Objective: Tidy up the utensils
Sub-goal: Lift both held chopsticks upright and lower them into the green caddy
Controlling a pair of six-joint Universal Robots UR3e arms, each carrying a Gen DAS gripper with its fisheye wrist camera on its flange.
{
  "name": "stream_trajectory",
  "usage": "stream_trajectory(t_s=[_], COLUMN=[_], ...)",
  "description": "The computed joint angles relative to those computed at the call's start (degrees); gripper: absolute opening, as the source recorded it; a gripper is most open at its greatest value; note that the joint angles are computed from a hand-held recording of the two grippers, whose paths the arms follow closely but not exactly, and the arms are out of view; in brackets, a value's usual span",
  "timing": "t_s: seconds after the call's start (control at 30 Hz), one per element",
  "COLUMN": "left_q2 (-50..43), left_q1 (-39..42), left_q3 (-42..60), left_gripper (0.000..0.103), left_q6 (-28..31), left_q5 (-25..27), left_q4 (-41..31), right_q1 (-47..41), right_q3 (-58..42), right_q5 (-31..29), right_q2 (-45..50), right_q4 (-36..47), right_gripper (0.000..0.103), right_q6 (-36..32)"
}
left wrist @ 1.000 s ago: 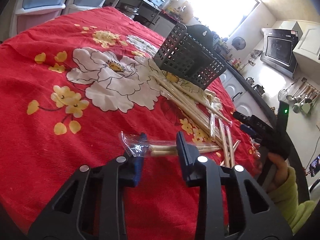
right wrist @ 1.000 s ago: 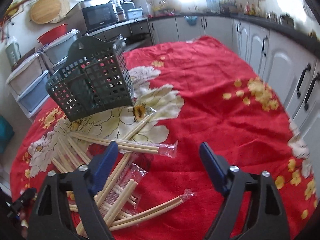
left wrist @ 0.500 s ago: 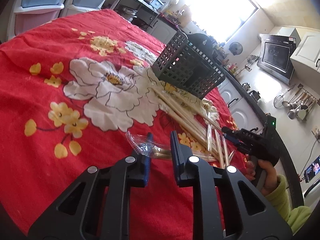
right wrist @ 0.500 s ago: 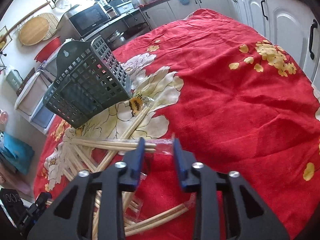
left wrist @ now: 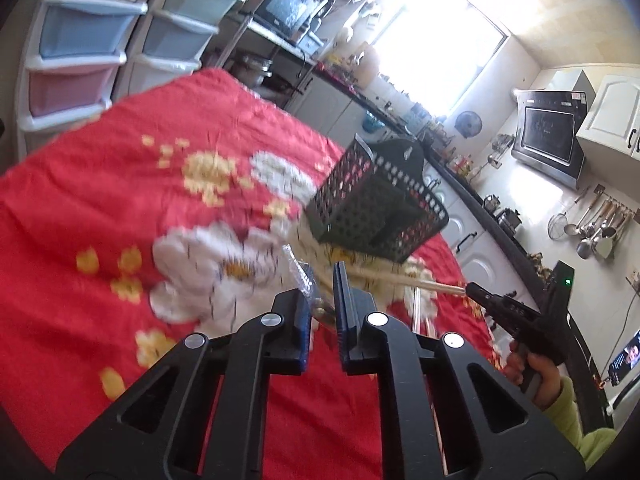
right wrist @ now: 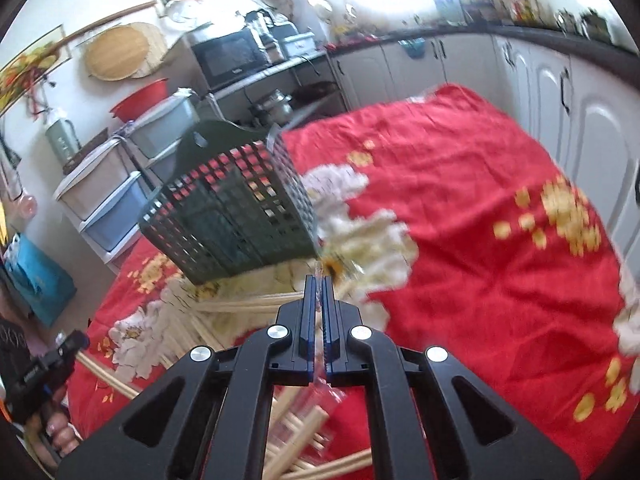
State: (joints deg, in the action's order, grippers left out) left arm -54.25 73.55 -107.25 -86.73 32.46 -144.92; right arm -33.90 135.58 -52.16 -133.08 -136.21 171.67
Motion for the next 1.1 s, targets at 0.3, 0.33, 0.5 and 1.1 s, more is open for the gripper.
stream_trajectory(t_s=[0.3, 0.33, 0.5, 1.1], left_q2=[-5.16, -5.58, -8.26, -7.12], left_q1=[-6.11, -6.41, -9.5, -25.89], left_q3=[8.48, 9.27, 15.05, 13.09], left_gripper=[0.004, 0.004, 0.003, 0.003], left_q6=[-5.48, -5.71, -7.65, -40.18], left_q5=[-6.74, -7.09, -9.53, -15.88], left_q4=[4.56, 4.65, 5.41, 49.96], right_q1=[6.6, 7.15, 9.77, 10.44], right_q3=[-8.13, -8.92, -12.8, -23.28], right_q5=[-1.88, -1.86, -2.02, 3.05], right_q2=[5.47, 6.06, 7.73, 6.52], right_q4=[-5.64, -5.89, -6.61, -1.63], right_gripper=[0.003, 0.002, 0.002, 0.002], right_q6=[-0.4, -0.48, -1.19, -3.67])
